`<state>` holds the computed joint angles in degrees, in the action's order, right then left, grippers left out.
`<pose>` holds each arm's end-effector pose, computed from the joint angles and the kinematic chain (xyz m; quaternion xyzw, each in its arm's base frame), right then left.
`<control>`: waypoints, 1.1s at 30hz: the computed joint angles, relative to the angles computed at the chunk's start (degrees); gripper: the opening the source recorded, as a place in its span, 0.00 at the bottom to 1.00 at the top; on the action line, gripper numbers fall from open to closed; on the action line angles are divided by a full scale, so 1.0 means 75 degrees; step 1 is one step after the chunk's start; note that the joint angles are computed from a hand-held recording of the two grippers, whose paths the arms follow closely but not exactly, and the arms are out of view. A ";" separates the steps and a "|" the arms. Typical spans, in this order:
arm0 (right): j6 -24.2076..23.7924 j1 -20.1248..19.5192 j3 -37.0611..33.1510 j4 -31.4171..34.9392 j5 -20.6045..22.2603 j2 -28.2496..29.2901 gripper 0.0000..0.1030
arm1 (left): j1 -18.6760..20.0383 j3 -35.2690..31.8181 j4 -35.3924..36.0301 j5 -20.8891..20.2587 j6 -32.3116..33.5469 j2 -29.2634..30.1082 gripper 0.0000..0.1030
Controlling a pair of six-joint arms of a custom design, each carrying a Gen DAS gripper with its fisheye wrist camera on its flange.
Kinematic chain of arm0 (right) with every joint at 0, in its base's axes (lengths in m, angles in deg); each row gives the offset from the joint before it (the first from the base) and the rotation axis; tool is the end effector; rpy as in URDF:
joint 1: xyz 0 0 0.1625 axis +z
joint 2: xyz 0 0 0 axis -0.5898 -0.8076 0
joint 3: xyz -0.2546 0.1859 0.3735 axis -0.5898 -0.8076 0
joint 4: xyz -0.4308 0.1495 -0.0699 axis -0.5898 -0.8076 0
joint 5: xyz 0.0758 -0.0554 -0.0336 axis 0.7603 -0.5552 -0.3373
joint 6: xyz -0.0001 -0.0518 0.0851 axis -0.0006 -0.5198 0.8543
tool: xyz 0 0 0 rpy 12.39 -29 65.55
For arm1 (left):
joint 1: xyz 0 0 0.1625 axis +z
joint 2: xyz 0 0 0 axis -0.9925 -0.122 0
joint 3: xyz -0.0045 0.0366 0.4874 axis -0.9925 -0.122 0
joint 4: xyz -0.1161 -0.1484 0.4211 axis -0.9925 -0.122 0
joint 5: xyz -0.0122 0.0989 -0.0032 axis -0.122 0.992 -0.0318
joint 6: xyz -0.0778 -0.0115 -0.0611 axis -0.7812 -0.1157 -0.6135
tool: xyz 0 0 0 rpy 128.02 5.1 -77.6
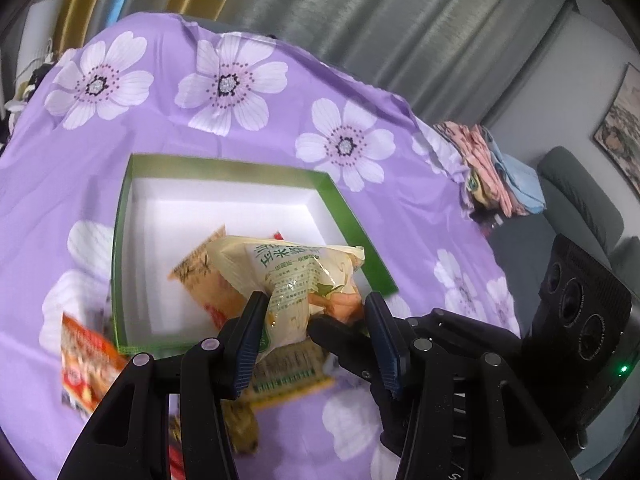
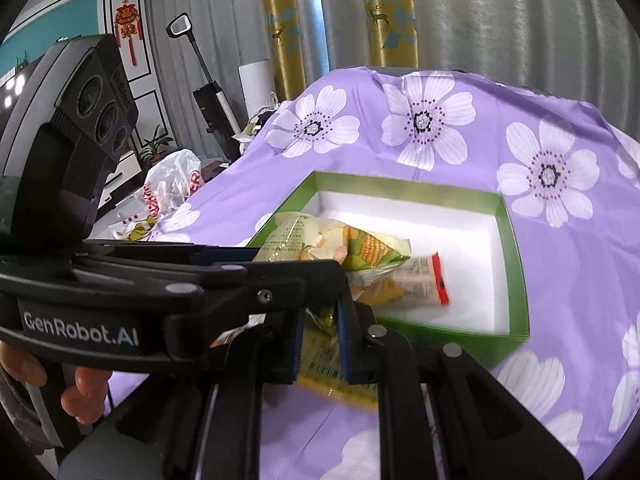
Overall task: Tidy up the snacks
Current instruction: 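Place the green bag into the green box and open the right gripper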
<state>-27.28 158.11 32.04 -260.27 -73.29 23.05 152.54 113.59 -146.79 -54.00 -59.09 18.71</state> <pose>0.4449 -0.6016 0.0086 0.1408 -0.8457 0.4193 0.2986 -0.1267 -0.7121 0.3521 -0.3626 -0.9253 0.1106 0.0145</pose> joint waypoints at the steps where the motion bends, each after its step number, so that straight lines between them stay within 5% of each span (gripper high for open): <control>1: -0.0041 -0.0053 -0.0063 0.0065 0.0015 -0.0003 0.15 | 0.0033 -0.0130 0.0046 -0.0047 -0.0031 0.0117 0.49; 17: 0.0549 -0.0609 -0.0480 0.1019 0.0271 0.0079 0.21 | 0.0113 -0.0896 0.0556 0.0593 -0.0703 0.0898 0.49; 22: 0.0591 -0.0579 -0.0467 0.0627 0.0101 0.0116 0.60 | 0.0144 -0.0849 0.0300 0.0609 -0.0812 0.0879 0.77; 26: 0.0480 -0.0483 -0.0341 0.0305 -0.0137 0.0071 0.61 | 0.0115 -0.0682 0.0043 0.0757 -0.0791 0.0720 0.78; 30: 0.0743 -0.0381 -0.0008 -0.0093 -0.0253 -0.0054 0.63 | 0.0020 -0.0173 -0.0667 0.0993 -0.0504 0.0305 0.91; 33: 0.1087 -0.0285 0.0321 -0.0506 -0.0350 -0.0127 0.74 | -0.0101 0.0372 -0.1370 0.1394 -0.0201 -0.0073 0.94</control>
<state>-19.12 155.98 34.44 -264.07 -75.91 22.10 151.77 116.38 -157.07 -43.54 -60.60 18.17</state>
